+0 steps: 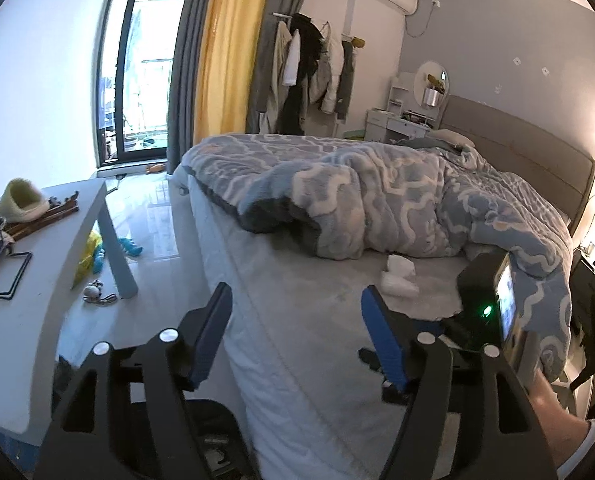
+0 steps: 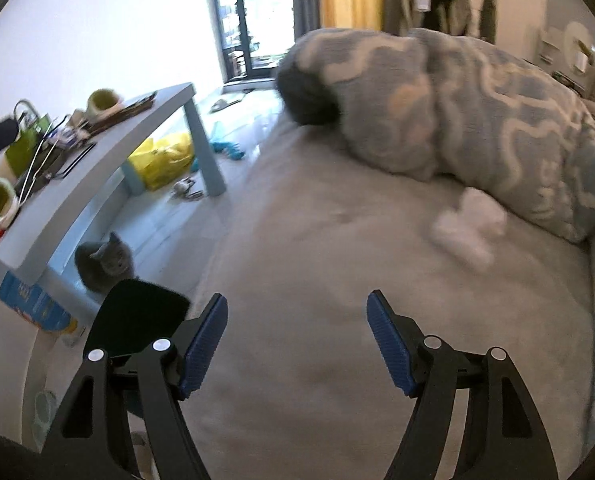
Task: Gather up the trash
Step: 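Move both tools back over the bed toward the sock ball and tissue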
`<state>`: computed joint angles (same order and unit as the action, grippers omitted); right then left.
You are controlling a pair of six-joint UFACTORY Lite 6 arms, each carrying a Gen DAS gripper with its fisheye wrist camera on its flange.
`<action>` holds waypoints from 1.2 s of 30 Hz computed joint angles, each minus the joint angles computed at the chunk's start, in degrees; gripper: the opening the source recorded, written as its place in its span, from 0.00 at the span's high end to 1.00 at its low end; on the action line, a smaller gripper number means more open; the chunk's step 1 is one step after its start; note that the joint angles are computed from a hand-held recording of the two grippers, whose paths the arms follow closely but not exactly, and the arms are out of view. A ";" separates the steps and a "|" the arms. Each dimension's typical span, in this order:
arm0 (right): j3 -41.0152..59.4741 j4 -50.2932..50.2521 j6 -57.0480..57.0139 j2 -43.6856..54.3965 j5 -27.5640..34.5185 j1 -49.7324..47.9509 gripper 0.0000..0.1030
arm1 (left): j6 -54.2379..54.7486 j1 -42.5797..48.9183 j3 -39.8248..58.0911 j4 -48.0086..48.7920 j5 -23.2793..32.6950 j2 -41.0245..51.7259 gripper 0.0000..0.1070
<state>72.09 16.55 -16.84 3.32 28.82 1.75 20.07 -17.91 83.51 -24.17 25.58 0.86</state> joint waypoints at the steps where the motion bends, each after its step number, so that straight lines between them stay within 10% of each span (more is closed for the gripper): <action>1: 0.52 1.55 -2.03 0.07 0.48 -1.94 0.28 | -0.86 -0.85 0.56 0.80 -0.52 0.87 0.29; 23: 18.86 21.00 -21.66 14.17 11.76 -25.63 0.10 | -11.72 -10.40 21.17 11.67 -0.05 25.16 0.14; 36: 38.08 23.47 -21.50 30.49 19.91 -30.16 0.09 | -3.68 -12.34 48.53 4.14 11.06 46.90 0.14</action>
<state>110.16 40.02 -38.35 33.81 48.73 -28.42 16.39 -30.25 132.04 -20.03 36.64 47.76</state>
